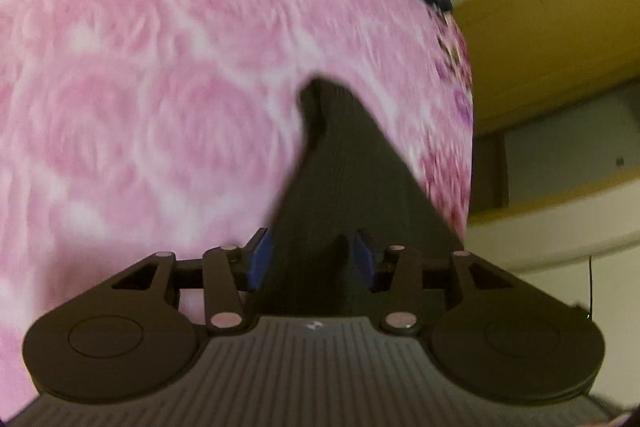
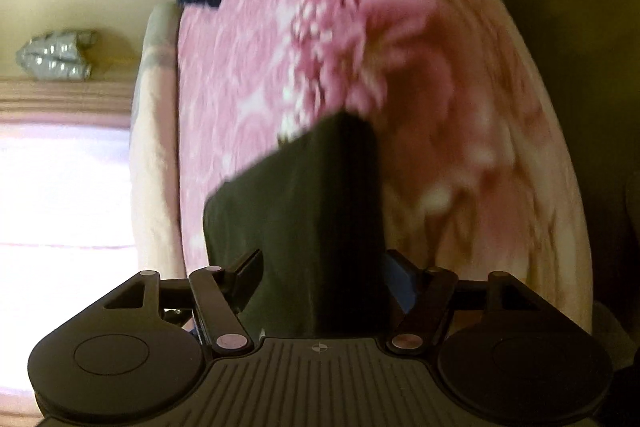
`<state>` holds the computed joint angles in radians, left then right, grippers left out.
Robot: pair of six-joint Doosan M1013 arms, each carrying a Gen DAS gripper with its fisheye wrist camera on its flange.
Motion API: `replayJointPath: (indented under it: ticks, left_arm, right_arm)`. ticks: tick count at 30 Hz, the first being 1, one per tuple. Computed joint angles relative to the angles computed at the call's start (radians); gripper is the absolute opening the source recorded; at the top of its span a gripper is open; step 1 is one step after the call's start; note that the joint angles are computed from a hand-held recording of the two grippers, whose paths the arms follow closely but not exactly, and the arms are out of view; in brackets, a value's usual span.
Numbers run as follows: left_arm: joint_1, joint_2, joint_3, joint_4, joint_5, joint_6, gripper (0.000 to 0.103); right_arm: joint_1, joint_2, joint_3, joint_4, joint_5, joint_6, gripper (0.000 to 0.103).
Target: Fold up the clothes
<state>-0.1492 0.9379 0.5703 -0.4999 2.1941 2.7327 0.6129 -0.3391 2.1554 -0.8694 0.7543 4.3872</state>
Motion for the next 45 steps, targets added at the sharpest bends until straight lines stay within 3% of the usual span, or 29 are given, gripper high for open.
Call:
replayJointPath:
  ticks: [1, 2, 4, 5, 8, 10, 14, 17, 18, 19, 21, 24, 25, 26, 28, 29, 32, 35, 37, 39, 40, 41, 44, 45]
  left_arm:
    - [0.004, -0.015, 0.026, 0.018, -0.021, 0.043, 0.037]
    - [0.008, -0.034, 0.059, 0.026, -0.051, 0.088, 0.035]
    - [0.017, -0.047, 0.087, 0.006, -0.064, 0.144, 0.006]
    - [0.02, -0.047, 0.087, -0.013, -0.057, 0.155, 0.005]
    - [0.038, -0.044, 0.081, -0.083, -0.066, 0.209, 0.003]
    - [0.043, -0.006, 0.025, -0.112, -0.038, 0.166, 0.005]
    - [0.042, -0.011, 0.068, -0.07, -0.071, 0.222, 0.005]
    - [0.041, -0.008, 0.052, -0.071, -0.048, 0.172, 0.013]
    - [0.043, -0.006, 0.041, -0.07, -0.041, 0.151, 0.018]
    - [0.044, -0.003, 0.029, -0.066, -0.036, 0.13, 0.029]
    - [0.046, 0.0, 0.015, -0.057, -0.028, 0.108, 0.032]
    - [0.05, -0.004, 0.023, -0.055, -0.026, 0.122, 0.03]
    - [0.051, -0.01, 0.034, -0.057, -0.028, 0.14, 0.012]
    - [0.052, -0.016, 0.045, -0.059, -0.033, 0.16, 0.007]
    - [0.058, -0.036, 0.076, -0.073, -0.064, 0.224, 0.007]
    - [0.063, -0.038, 0.081, -0.086, -0.074, 0.248, 0.008]
    - [0.073, -0.001, 0.037, -0.115, -0.048, 0.193, 0.009]
    - [0.073, -0.042, 0.126, -0.075, -0.131, 0.272, 0.009]
    - [0.068, -0.055, 0.134, -0.058, -0.144, 0.285, 0.011]
    - [0.068, -0.065, 0.122, -0.051, -0.15, 0.284, 0.021]
    - [0.073, -0.069, 0.112, -0.061, -0.162, 0.274, 0.031]
    - [0.079, -0.073, 0.103, -0.071, -0.173, 0.264, 0.032]
    - [0.1, -0.082, 0.079, -0.111, -0.16, 0.262, 0.024]
    - [0.106, -0.09, 0.081, -0.117, -0.155, 0.278, 0.017]
  right_arm:
    - [0.006, 0.005, -0.003, -0.001, -0.009, -0.001, 0.064]
    - [0.013, 0.011, -0.005, -0.01, -0.014, 0.008, 0.042]
    - [0.022, 0.023, -0.013, -0.009, -0.003, -0.004, 0.021]
    - [0.026, 0.029, -0.021, 0.001, 0.013, -0.023, 0.012]
    - [0.052, 0.046, -0.047, -0.028, 0.076, -0.066, 0.009]
    - [0.072, 0.064, -0.069, -0.058, 0.125, -0.12, 0.008]
    - [0.079, 0.096, -0.074, 0.001, 0.141, -0.161, 0.008]
    - [0.078, 0.085, -0.068, -0.013, 0.133, -0.117, 0.01]
    - [0.078, 0.077, -0.064, -0.021, 0.126, -0.083, 0.012]
    - [0.079, 0.068, -0.059, -0.029, 0.12, -0.049, 0.022]
    - [0.089, 0.06, -0.06, -0.041, 0.132, 0.003, 0.03]
    - [0.085, 0.058, -0.064, -0.027, 0.105, 0.019, 0.03]
    - [0.083, 0.06, -0.064, -0.02, 0.097, 0.009, 0.03]
    - [0.084, 0.064, -0.07, -0.007, 0.099, -0.02, 0.029]
    - [0.079, 0.071, -0.08, 0.031, 0.109, -0.093, 0.013]
    - [0.08, 0.07, -0.079, 0.025, 0.112, -0.116, 0.011]
    - [0.089, 0.088, -0.107, 0.07, 0.159, -0.291, 0.01]
    - [0.095, 0.111, -0.107, 0.097, 0.17, -0.311, 0.01]
    - [0.085, 0.109, -0.122, 0.122, 0.178, -0.352, 0.01]
    - [0.064, 0.091, -0.125, 0.161, 0.158, -0.389, 0.014]
    - [0.055, 0.088, -0.134, 0.19, 0.169, -0.43, 0.031]
    - [0.056, 0.092, -0.155, 0.215, 0.211, -0.477, 0.052]
    - [0.109, 0.124, -0.229, 0.171, 0.384, -0.559, 0.053]
    - [0.123, 0.134, -0.251, 0.156, 0.431, -0.59, 0.053]
